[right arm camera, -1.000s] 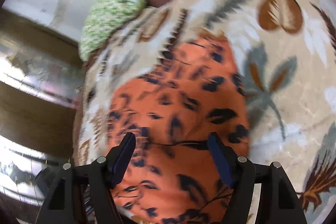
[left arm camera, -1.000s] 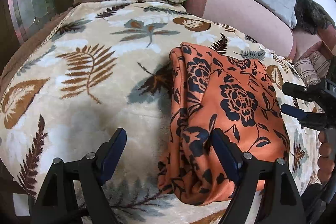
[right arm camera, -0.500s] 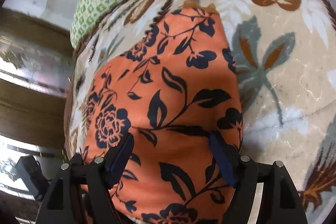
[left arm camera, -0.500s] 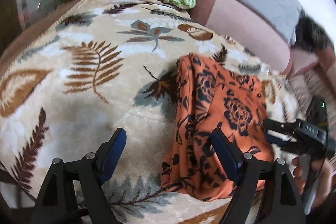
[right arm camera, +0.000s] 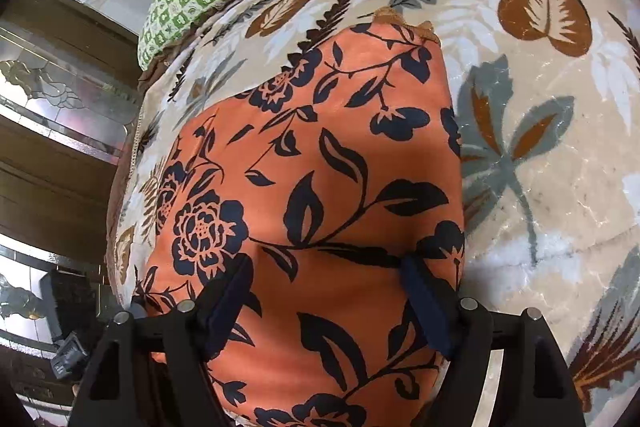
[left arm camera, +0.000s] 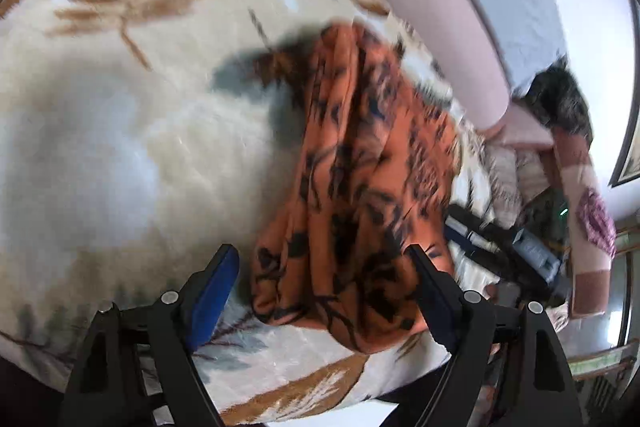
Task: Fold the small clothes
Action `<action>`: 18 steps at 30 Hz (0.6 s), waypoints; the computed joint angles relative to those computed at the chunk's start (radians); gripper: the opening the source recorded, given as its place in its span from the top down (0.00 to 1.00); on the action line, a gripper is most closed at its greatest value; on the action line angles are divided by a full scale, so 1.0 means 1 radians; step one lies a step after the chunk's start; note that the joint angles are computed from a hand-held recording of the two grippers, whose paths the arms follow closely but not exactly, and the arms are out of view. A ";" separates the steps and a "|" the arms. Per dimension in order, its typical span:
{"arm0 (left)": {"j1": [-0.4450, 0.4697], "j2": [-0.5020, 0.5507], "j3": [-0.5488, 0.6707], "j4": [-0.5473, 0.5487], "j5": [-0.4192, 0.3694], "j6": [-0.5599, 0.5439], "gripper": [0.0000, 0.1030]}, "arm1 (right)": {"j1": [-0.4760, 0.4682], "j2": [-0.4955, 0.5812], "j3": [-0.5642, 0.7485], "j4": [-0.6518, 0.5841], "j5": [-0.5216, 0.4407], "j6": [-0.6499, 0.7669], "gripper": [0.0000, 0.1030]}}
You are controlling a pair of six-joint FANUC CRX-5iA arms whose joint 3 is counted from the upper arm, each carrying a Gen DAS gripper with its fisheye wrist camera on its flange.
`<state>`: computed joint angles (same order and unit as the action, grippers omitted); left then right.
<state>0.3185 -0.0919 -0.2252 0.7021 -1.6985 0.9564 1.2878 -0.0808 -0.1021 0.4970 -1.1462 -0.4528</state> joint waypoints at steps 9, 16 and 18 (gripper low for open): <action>0.004 -0.036 -0.040 0.037 0.031 -0.032 0.77 | 0.021 -0.024 -0.042 0.027 0.015 -0.018 0.23; -0.017 -0.041 0.019 0.065 0.040 -0.082 0.22 | 0.022 -0.041 -0.063 0.035 0.038 -0.027 0.23; -0.030 -0.033 0.020 0.131 0.095 -0.121 0.06 | 0.023 -0.042 -0.063 0.037 0.038 -0.030 0.23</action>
<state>0.2886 -0.1244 -0.2052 0.8326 -1.6032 0.8353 1.3109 -0.1227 -0.1647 0.5344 -1.1079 -0.4825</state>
